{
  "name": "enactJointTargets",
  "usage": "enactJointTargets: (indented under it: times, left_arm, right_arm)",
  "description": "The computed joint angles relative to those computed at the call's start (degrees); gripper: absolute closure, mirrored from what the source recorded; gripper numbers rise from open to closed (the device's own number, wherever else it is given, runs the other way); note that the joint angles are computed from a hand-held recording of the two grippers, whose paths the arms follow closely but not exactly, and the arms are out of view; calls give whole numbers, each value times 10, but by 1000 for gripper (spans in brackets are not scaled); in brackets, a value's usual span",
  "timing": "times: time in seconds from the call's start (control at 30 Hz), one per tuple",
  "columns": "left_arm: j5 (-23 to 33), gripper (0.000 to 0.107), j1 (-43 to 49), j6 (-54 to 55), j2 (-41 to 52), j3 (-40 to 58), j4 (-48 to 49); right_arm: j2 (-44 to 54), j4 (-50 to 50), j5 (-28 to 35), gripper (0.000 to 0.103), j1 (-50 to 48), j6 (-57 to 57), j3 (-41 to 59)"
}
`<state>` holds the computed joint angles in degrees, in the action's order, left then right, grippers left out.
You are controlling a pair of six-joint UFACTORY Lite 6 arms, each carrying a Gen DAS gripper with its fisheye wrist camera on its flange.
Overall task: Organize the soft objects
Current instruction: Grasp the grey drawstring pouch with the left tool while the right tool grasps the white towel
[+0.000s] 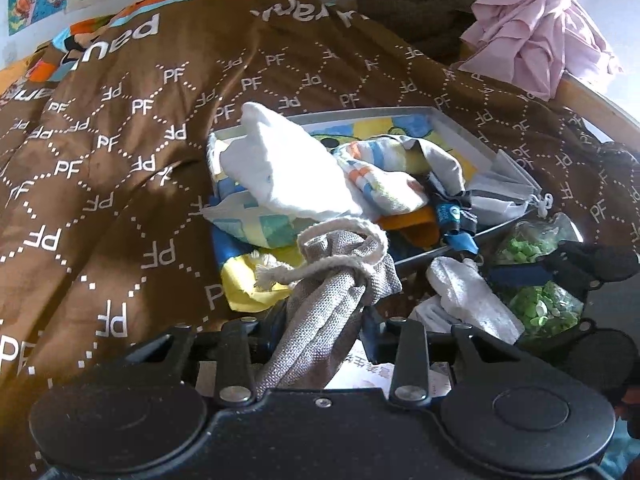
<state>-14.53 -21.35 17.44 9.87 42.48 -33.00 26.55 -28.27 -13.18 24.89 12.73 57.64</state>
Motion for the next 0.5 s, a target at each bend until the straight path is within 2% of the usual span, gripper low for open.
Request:
enactJointTargets:
  times: [0.07, 0.17, 0.23, 0.33, 0.5]
  left_arm:
    - [-3, 68, -4, -7, -1, -2, 13]
    - [-5, 69, -8, -15, -2, -4, 26]
    - [-5, 69, -9, -16, -4, -6, 29]
    - [-4, 69, -9, -12, -5, -7, 23]
    - [-3, 69, -10, -3, -7, -7, 15]
  right_arm:
    - [-2, -13, 3, 17, 1, 13, -1]
    - [-4, -123, 2, 19, -11, 106, 4]
    - [-6, -179, 3, 26, -18, 155, 8]
    - [-7, -248, 2, 29, -29, 221, 13]
    - [-11, -291, 0, 33, -34, 262, 12]
